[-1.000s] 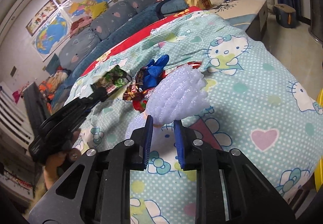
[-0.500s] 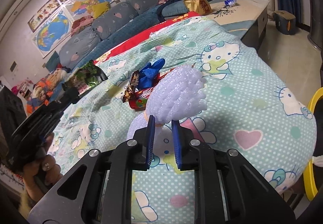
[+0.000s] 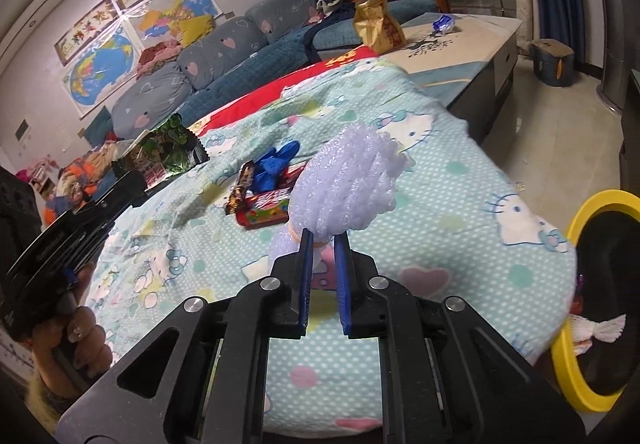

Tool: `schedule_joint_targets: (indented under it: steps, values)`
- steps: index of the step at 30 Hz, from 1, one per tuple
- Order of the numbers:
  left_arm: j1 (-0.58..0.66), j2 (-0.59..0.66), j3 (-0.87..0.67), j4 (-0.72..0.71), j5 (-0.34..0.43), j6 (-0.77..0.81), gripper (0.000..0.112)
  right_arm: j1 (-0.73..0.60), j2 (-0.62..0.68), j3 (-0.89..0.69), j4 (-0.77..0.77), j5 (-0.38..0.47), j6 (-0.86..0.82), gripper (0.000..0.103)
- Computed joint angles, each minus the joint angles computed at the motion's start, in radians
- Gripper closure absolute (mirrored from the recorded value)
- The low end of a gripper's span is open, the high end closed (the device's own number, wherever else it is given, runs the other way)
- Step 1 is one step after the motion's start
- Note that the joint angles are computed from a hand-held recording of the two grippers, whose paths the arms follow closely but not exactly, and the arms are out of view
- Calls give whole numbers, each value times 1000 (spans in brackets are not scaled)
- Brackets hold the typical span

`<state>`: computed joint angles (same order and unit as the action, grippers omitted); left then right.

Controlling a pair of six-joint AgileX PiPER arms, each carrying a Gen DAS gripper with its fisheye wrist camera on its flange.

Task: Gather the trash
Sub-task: 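Carry the snack packet and foam net over the yellow bin with both tools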

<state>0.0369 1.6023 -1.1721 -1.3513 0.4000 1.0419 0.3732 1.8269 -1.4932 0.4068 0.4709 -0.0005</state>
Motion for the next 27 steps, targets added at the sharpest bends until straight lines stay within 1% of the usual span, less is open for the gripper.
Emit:
schedule_joint_targets:
  steps: [9, 19, 27]
  values:
    - [-69, 8, -6, 15, -6, 8, 104, -57, -50, 66, 55, -22, -59, 96]
    - [-155, 33, -35, 49, -8, -2, 104, -124, -107, 122, 35, -45, -33, 96]
    - [-238, 57, -69, 99, -19, -30, 104, -200, -166, 202, 44, -79, -32, 96]
